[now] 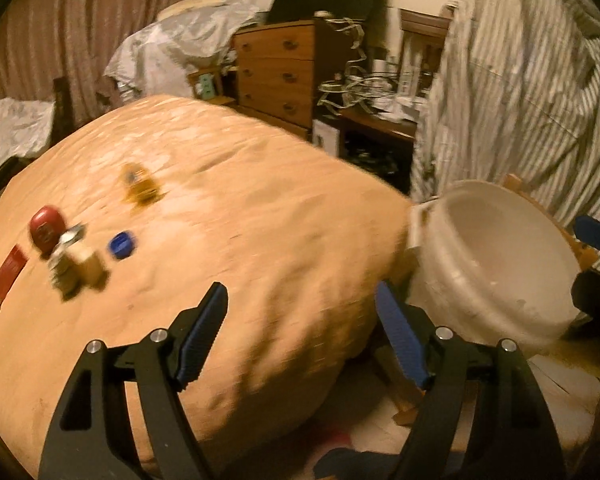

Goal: Collect trash
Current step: 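Move both open tools back over the trash on the bed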

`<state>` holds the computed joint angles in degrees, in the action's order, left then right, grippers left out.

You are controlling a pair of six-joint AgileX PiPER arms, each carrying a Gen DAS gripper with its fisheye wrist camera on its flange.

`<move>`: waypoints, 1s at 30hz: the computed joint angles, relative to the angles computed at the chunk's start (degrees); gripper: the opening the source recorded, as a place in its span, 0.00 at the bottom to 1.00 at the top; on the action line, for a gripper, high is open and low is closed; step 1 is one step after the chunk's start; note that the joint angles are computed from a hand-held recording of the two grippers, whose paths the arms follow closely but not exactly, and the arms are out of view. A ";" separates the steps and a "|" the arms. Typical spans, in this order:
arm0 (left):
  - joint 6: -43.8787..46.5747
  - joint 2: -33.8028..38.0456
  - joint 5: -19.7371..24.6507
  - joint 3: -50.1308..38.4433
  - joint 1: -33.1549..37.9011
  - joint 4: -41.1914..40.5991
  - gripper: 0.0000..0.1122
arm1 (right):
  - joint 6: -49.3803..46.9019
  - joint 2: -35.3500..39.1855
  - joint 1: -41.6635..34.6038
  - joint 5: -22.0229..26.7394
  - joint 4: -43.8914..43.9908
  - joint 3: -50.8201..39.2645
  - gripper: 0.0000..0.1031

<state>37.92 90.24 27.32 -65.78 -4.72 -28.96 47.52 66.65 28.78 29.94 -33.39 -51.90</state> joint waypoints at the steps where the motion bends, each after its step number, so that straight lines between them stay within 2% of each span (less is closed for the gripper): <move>1: 0.73 0.37 0.32 -0.14 1.79 -0.41 0.65 | 0.95 1.19 1.07 -0.23 -0.62 -0.58 0.82; 8: 7.61 6.53 1.06 -3.97 16.92 -4.38 0.65 | 1.92 10.09 5.78 -3.95 1.04 -5.68 0.82; 12: 4.89 14.09 1.74 -12.43 25.08 -2.33 0.65 | -0.09 14.60 7.49 -5.10 3.60 -8.12 0.82; 14: 1.59 18.63 3.73 -18.76 27.90 -0.01 0.65 | -1.40 16.80 7.98 -5.60 5.17 -9.17 0.82; 16: -0.20 24.74 9.28 -27.77 30.40 0.49 0.64 | -3.19 18.38 7.53 -6.83 7.15 -9.23 0.82; 18: 0.25 28.97 12.04 -33.88 31.11 0.69 0.59 | -5.97 20.74 6.79 -8.16 10.36 -9.81 0.82; 20: 5.81 31.93 15.63 -38.11 31.48 -2.55 0.59 | -6.52 22.78 6.86 -8.48 11.44 -10.84 0.82; 22: 8.91 33.08 16.18 -39.13 30.69 -3.92 0.59 | -7.58 24.69 6.63 -8.92 12.72 -11.99 0.82; 28: 5.41 41.00 20.35 -50.54 29.43 -2.51 0.59 | -11.63 29.66 6.16 -8.17 15.83 -16.55 0.82; 29: 5.50 41.62 21.09 -51.54 29.46 -2.97 0.58 | -12.68 30.47 5.91 -8.11 16.56 -17.31 0.82; 30: 5.74 42.49 22.12 -52.92 29.51 -3.51 0.48 | -13.72 31.23 5.68 -8.00 17.36 -18.07 0.82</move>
